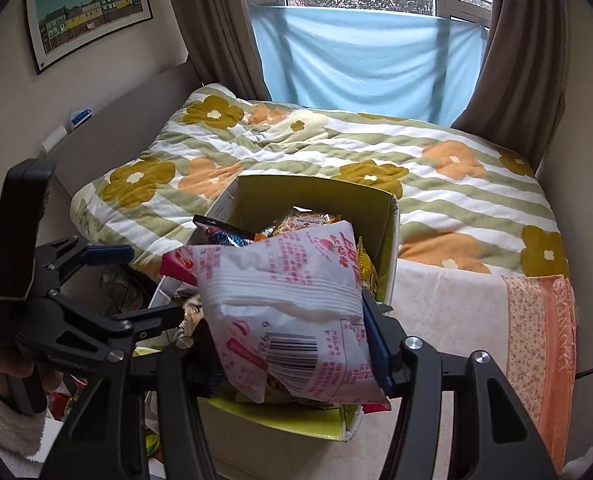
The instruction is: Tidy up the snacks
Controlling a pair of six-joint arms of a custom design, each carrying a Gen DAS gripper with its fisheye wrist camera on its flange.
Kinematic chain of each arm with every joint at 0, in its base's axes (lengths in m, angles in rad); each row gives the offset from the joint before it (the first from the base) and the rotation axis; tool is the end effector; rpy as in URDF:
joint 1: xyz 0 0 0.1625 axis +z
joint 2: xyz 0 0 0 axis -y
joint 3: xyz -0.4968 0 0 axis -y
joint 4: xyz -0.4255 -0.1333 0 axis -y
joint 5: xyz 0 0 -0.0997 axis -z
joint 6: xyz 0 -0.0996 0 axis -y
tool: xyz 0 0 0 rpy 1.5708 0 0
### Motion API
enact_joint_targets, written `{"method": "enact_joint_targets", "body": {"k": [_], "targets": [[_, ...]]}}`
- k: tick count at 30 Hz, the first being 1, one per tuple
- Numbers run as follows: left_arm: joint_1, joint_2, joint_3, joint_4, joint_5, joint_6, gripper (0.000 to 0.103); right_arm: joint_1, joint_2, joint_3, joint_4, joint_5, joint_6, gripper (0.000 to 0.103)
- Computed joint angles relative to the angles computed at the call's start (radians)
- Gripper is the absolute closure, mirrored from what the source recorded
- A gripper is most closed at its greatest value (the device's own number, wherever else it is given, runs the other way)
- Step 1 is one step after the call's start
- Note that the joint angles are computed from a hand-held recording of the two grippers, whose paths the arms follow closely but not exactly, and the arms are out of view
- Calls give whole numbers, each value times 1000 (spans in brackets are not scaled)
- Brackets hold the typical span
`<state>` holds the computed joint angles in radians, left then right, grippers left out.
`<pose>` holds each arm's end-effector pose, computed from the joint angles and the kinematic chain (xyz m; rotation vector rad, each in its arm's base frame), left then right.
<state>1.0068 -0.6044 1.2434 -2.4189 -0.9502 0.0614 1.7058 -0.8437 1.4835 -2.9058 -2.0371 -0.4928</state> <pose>-0.3006 -0.8330 0.1325 0.7036 2.4556 -0.4630 0.1961 -0.7859 0.2752 0.5587 -2.4068 0.7737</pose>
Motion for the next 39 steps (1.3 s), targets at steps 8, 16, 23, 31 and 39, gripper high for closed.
{"method": "enact_joint_targets", "body": {"k": [8,16,23,31,39], "targets": [[6,-2,-22,13,1,-28,0,4,52,-104,74,12,-7,44],[3,-4,-9,8,6,-50,0,-6,43,-70,-21,39,-30,6],[2,2,-5,0,4,-49,0,-7,25,-28,-68,-7,2,6],[-64,-53,108,-151,53,-36,0,19,-79,99,-211,11,-28,6],[-246,-142,357,-540,215,-24,0,63,-291,343,-466,-28,-116,0]]}}
